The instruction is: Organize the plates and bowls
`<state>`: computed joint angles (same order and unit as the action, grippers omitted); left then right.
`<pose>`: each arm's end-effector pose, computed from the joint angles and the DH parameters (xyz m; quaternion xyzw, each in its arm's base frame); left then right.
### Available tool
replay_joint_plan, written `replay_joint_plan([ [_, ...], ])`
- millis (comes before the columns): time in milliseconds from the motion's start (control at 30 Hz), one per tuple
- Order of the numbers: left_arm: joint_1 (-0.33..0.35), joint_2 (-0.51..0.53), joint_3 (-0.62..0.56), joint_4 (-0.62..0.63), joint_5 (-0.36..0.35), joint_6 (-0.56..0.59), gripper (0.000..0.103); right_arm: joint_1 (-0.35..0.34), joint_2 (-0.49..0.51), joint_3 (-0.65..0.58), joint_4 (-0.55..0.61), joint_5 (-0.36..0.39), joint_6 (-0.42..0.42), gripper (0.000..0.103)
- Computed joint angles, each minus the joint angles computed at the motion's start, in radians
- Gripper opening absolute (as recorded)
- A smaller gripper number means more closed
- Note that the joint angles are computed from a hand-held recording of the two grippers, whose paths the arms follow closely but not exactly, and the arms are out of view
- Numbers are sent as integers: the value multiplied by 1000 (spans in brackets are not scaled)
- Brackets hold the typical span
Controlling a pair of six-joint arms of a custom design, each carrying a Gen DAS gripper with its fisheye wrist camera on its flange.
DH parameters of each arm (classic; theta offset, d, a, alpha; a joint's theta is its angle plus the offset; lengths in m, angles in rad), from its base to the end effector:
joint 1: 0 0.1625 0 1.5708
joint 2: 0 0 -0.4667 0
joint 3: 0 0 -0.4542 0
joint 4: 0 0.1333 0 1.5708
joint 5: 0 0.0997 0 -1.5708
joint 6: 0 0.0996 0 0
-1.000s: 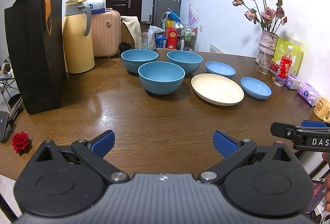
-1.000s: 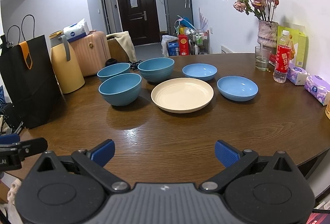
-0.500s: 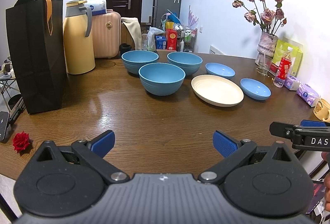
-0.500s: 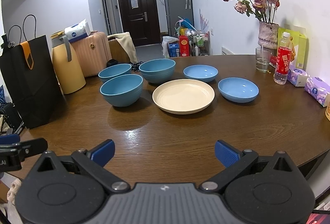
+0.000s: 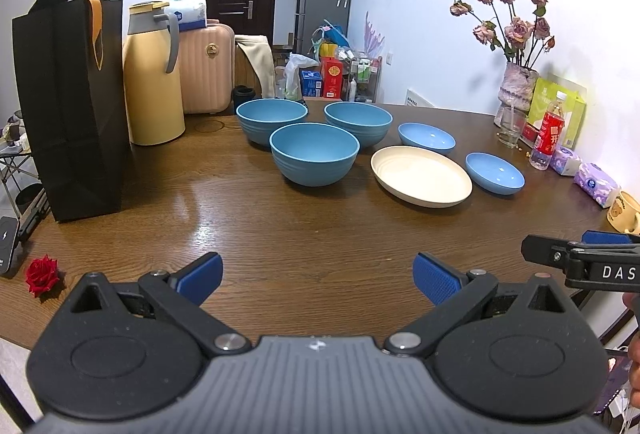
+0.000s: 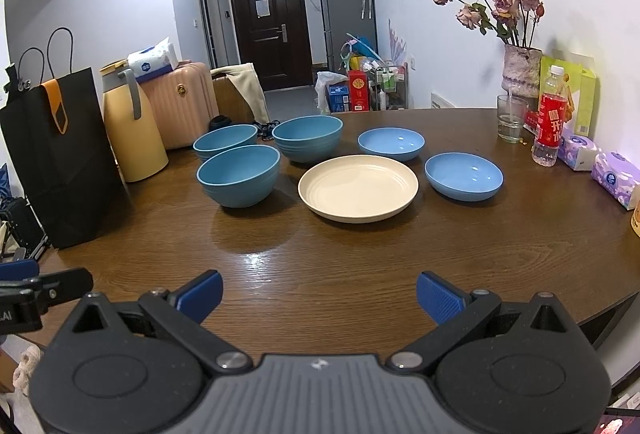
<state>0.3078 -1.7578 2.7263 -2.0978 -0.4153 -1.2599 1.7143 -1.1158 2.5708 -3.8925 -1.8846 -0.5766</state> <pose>-0.1641 -0.2877 0.1679 0.1208 0.8172 -0.4517 0.3369 0.1579 -0.3756 0.1452 0.2544 -0.8621 0.3746 0.2276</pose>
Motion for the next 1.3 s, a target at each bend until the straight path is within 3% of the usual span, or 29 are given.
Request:
replay_joint_plan([
  [200,7,30,-8,-60,1,58,103,2,-2,-28,50,-30,19,103],
  [567,163,329,-61,-672,4,462,103,-46,5,-118,155,-38,17,103],
  [767,243,467,-126,-887,-16,620,103,-74,13,-181,241,-27,9,103],
  [1000,327,585,-212,-1053,-50,771,103,-98,32,-259,331,-30,0,103],
  [1300,404,680,-318,-1113,-75,854,103,-120,56,-373,449,-40,6,103],
])
